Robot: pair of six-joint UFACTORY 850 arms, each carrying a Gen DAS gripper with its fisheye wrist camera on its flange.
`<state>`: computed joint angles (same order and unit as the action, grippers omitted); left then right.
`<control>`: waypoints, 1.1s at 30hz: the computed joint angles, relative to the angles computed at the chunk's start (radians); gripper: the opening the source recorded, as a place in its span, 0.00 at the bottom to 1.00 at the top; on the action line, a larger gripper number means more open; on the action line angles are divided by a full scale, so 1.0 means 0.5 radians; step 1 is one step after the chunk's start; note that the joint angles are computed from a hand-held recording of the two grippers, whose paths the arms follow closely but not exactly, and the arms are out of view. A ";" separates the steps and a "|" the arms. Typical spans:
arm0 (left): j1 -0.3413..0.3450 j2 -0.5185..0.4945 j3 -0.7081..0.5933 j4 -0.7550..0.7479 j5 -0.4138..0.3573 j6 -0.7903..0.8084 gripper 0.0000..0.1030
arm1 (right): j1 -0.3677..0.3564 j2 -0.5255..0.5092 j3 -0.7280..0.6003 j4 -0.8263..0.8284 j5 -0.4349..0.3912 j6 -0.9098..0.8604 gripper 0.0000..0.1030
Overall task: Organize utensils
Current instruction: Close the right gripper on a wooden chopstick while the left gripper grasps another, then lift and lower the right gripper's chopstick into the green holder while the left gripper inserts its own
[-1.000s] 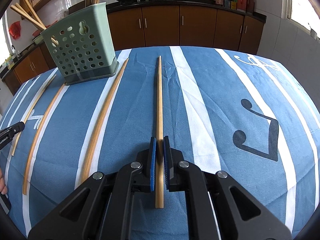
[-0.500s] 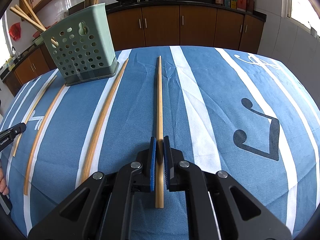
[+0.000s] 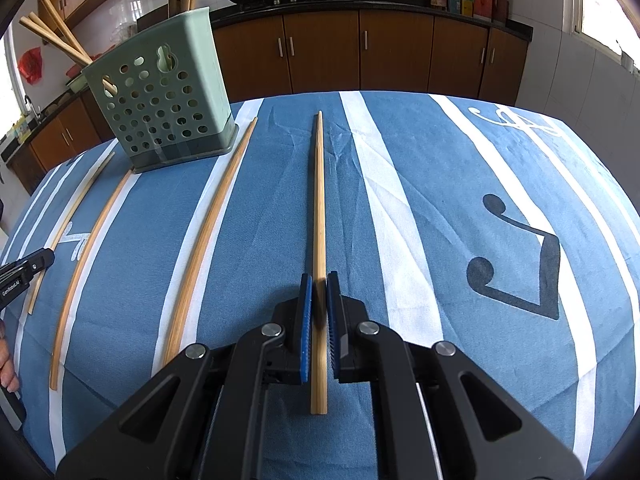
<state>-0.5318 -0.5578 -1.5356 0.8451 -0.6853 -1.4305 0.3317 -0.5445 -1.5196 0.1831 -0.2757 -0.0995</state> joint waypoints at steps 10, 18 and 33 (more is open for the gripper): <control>-0.044 0.063 0.079 -0.020 -0.021 0.016 0.08 | -0.022 0.084 0.112 0.270 0.063 -0.269 0.07; -0.084 0.212 0.184 0.220 -0.032 -0.267 0.08 | -0.057 0.235 0.209 0.866 0.247 -0.809 0.07; -0.181 0.396 0.151 0.797 -0.168 -0.704 0.07 | -0.084 0.368 0.237 2.618 0.327 -2.521 0.07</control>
<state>-0.6222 -0.3600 -1.4600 1.2438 -0.7692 -1.7827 0.2899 -0.3604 -1.4012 1.4919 -0.1124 -1.3598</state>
